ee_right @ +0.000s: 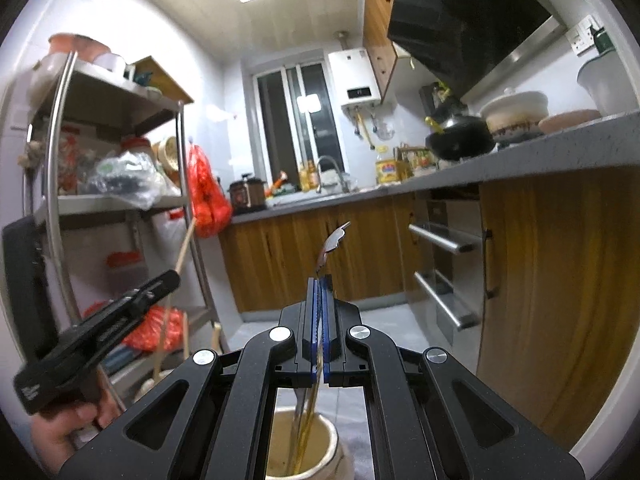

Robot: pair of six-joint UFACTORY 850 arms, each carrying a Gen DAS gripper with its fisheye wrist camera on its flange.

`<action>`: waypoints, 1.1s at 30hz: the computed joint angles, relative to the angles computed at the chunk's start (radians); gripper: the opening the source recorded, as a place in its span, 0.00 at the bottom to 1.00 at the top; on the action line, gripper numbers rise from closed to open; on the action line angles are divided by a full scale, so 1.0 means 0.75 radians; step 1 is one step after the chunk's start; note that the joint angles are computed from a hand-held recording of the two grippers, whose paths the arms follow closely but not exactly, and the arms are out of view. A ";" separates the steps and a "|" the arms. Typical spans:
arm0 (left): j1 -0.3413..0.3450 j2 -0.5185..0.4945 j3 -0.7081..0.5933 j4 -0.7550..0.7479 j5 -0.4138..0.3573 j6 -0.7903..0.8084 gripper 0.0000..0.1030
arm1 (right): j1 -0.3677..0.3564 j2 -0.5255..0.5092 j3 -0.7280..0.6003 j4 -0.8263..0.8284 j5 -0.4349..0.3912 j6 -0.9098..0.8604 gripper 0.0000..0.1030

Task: Organize utensils
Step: 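Grasp a wooden chopstick with the left tool while the right tool carries the spoon to the small holder, then drop chopstick into large holder with left tool while right tool drops silver spoon in small holder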

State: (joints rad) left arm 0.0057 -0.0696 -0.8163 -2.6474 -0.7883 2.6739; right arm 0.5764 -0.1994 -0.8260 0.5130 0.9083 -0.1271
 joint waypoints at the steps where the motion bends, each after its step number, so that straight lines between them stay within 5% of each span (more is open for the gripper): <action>1: 0.014 0.011 0.012 0.052 0.013 -0.032 0.06 | 0.001 -0.008 -0.006 0.006 -0.022 -0.013 0.02; 13: 0.095 0.132 0.167 0.367 0.129 -0.227 0.06 | 0.040 -0.018 0.004 0.078 -0.106 -0.151 0.02; 26: 0.102 0.122 0.155 0.396 0.200 -0.226 0.07 | 0.022 -0.056 -0.044 0.144 -0.272 -0.162 0.03; 33: 0.086 0.126 0.167 0.338 0.205 -0.155 0.17 | 0.026 -0.049 -0.035 0.218 -0.271 -0.201 0.03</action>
State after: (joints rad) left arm 0.0702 0.0247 -0.6912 -2.3937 -0.6345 2.5576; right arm 0.5955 -0.2362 -0.8525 0.6761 0.7053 -0.2777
